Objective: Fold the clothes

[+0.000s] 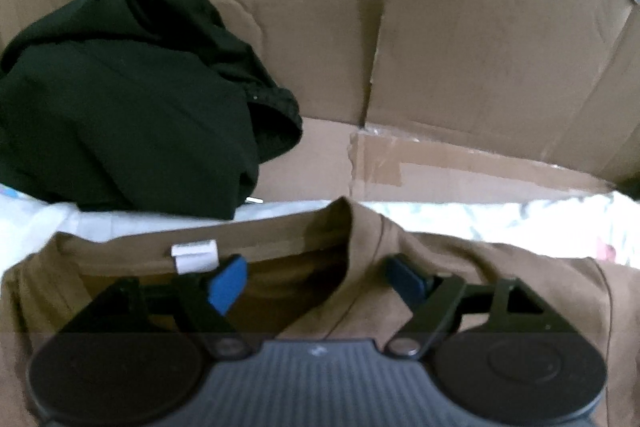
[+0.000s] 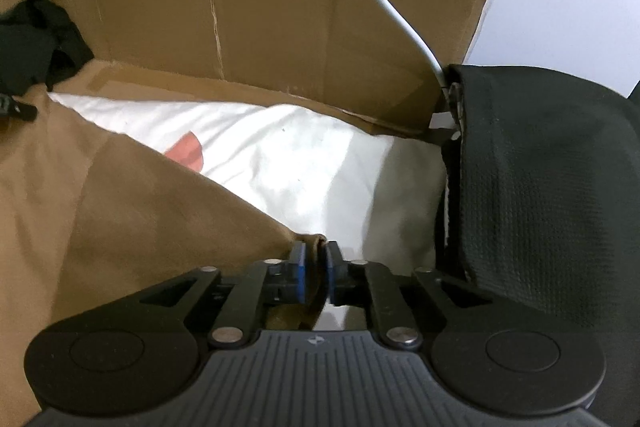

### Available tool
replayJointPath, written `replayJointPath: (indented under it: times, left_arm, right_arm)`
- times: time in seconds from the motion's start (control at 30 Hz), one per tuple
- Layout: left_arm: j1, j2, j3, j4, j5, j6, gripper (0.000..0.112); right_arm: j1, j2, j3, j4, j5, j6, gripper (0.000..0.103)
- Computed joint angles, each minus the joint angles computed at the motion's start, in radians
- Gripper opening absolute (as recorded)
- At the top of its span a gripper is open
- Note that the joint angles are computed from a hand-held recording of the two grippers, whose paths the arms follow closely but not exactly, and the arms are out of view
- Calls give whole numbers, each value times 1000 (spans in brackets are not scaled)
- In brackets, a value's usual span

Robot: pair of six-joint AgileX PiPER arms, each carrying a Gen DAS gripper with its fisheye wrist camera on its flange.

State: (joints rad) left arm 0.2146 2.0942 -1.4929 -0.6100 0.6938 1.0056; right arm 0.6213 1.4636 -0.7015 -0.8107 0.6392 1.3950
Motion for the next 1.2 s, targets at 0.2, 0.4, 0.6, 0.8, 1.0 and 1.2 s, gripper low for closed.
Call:
replayJointPath:
  times: [0.2,0.4,0.6,0.8,1.0,1.2]
  left_arm:
    - [42,45,-57,-137,123,56,72]
    - [20,50,-67,-91,113,42,12]
    - [13,30,-51,-87,49,27,2]
    - [0,23,-52,-23,-15,-39,4]
    - [42,10,-55,-95,63,-6,52]
    - [35,31,-78,-80,99,-27,57]
  right_arm:
    - [-15,35,-21,-37,-34,-2,50]
    - [-59,89,-49,82,-55,-182,6]
    - [-45,69,-49,27,23,-153,3]
    - [-50,36,-46,32,35,-152,4]
    - [-87,-68,4,76,-49,-175,30]
    - [-51,-118,23,32,-18,-166,47]
